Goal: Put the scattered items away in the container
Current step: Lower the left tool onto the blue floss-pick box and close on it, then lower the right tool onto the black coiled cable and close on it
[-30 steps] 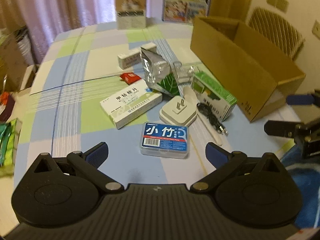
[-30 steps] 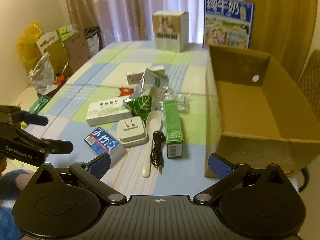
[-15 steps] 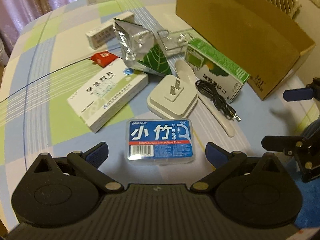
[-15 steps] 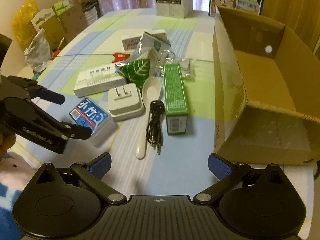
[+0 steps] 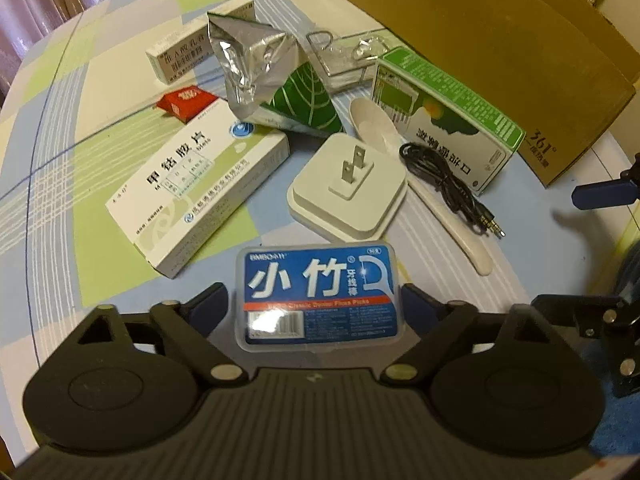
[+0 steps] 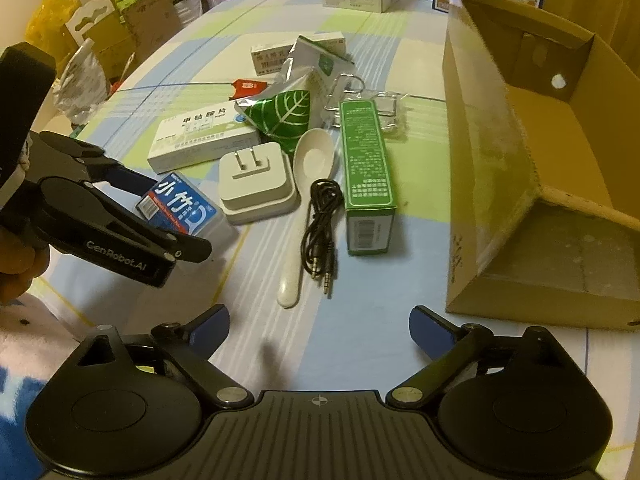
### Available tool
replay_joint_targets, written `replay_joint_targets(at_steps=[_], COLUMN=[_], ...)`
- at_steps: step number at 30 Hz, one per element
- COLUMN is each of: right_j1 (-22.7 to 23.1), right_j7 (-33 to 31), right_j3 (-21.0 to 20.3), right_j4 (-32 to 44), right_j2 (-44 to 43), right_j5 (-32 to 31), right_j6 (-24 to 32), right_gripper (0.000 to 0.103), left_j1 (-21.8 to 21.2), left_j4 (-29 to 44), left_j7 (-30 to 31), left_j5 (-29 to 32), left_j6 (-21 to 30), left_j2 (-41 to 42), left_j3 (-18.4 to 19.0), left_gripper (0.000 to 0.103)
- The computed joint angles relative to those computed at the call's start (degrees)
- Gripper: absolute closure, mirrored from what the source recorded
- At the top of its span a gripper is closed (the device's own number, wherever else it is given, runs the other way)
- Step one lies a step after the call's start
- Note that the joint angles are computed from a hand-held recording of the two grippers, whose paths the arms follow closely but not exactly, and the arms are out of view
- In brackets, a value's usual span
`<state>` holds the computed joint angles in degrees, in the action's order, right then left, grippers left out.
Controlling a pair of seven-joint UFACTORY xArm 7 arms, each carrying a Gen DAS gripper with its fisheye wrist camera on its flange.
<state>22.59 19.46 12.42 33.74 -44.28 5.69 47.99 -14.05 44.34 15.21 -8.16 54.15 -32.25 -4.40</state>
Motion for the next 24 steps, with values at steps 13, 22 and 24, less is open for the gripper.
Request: replay_joint_targets(at_steps=[13, 22, 24], right_j1=[0.0, -1.9, -2.4], right_j7=[-0.5, 0.7, 1.7], right_j3=[-0.8, -1.0, -0.9], right_j4=[2.6, 4.6, 4.6], right_j2=[7.3, 12.9, 13.4], right_j5=[1.2, 0.4, 0.0], right_j6=[-7.1, -9.7, -10.3], right_gripper=[0.038, 0.047, 0.052], left_j1=[1.8, 2.4, 2.3], left_j4=[-2.4, -3.4, -3.7], left_j7=[-2.3, -4.1, -4.1], left_j5=[0.8, -0.7, -0.9], left_j6=[-2.5, -4.2, -4.7], left_j2=[-4.3, -5.2, -5.3], left_j3=[1.2, 2.1, 2.1], left_gripper=[0.020, 0.020, 0.020])
